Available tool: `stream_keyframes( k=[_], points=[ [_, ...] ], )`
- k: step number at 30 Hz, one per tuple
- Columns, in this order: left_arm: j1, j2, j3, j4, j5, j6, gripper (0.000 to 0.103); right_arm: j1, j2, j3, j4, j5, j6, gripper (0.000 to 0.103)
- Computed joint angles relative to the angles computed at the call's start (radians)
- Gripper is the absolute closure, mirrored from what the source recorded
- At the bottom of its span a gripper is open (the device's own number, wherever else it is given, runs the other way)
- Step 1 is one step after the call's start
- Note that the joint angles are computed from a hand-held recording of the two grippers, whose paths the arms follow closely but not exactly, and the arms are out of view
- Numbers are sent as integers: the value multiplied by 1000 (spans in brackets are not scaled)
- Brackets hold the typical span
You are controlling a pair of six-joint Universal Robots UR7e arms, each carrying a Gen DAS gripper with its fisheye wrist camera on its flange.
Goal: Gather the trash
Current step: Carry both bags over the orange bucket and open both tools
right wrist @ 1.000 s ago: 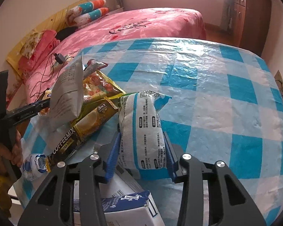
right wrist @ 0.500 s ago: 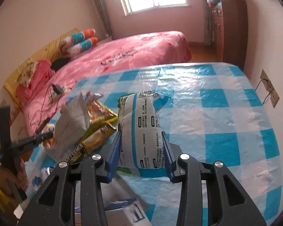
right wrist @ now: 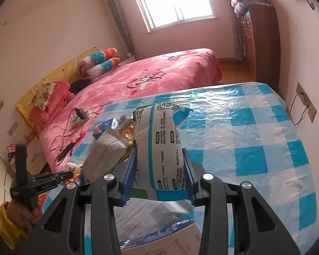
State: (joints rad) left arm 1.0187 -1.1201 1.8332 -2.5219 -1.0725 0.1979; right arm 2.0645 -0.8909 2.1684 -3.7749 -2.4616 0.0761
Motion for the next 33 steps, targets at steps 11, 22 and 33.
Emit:
stream_keyframes(
  k=[11, 22, 33],
  points=[
    [-34, 39, 28, -27, 108, 38, 39, 57, 47, -8, 68, 6, 52, 62],
    [-45, 31, 92, -172, 106, 78, 65, 90, 90, -23, 108, 16, 96, 62],
    [-3, -39, 105, -165, 4, 46, 80, 105, 126, -60, 166, 62, 118, 62]
  ],
)
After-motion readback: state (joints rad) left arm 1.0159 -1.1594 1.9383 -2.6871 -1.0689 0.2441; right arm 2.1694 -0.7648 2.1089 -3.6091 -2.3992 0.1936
